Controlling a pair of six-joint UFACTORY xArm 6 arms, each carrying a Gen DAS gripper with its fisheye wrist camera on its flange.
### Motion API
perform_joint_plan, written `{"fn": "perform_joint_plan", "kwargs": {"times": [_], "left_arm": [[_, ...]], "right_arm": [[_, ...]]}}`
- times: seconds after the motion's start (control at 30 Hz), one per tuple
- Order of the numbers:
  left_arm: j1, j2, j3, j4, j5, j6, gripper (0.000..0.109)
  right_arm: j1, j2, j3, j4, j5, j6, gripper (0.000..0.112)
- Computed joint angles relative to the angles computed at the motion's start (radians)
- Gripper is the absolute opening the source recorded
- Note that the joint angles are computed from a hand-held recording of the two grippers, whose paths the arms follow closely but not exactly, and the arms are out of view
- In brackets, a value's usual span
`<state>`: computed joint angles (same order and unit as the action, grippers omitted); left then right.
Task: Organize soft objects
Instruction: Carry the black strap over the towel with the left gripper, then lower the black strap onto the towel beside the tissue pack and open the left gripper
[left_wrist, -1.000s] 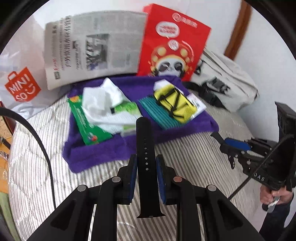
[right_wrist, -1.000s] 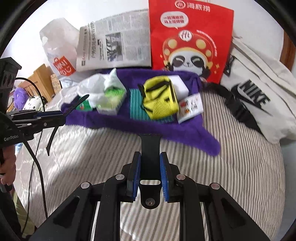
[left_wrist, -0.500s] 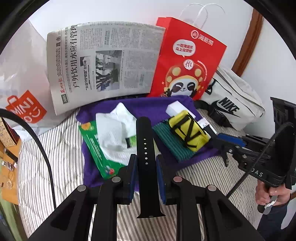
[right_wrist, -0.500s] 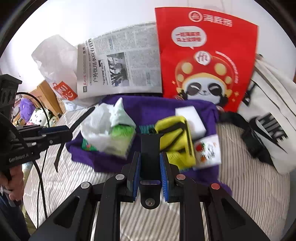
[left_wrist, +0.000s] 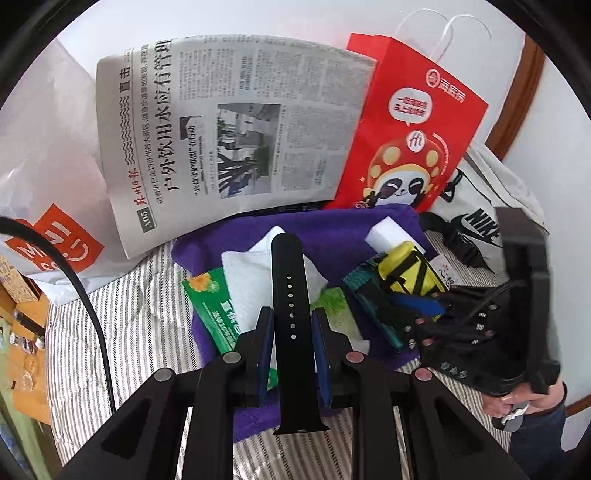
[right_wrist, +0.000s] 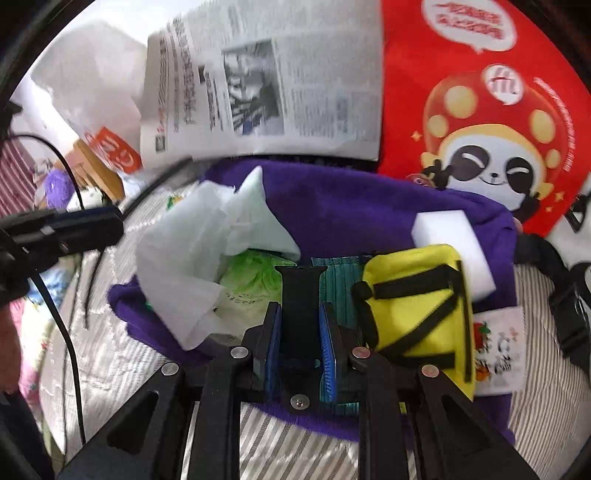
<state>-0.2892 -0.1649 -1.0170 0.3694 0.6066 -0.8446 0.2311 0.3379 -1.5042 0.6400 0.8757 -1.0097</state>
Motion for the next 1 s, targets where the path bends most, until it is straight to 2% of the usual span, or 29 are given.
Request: {"fn": "perform_joint_plan", "kwargs": {"times": [0.2, 0.4, 0.47, 0.53, 0.6, 1.0], "left_arm": [[0.028, 0.01, 0.01, -0.025, -0.026, 0.029, 0.02], [0.038, 0.016, 0.015, -0.045, -0.048, 0.05, 0.02], [0.038, 0.018, 0.016, -0.05, -0.052, 0.056, 0.02], [0.035, 0.02, 0.015, -0.049, -0.053, 0.057, 0.02], [0.033, 0.026, 0.012, -0.055, -0.054, 0.061, 0.02], [0.009, 0.06, -0.031, -0.089, -0.047, 0.087, 0.02]], "right_arm": [[0.032, 0.054, -0.027, -0.076, -0.058, 0.048, 0.021], [0.045, 0.056, -0.014, -0.081, -0.091, 0.012, 0.022], [0.038, 0.057, -0.018, -0.063, -0.071, -0.002, 0.025], [0.022, 0.063, -0.035, -0.034, -0.023, -0.017, 0.035], [0.009, 0.065, -0.044, -0.023, 0.009, -0.024, 0.04], [-0.044, -0.027, 0.033, 0.009, 0.025, -0.085, 0.04]]}}
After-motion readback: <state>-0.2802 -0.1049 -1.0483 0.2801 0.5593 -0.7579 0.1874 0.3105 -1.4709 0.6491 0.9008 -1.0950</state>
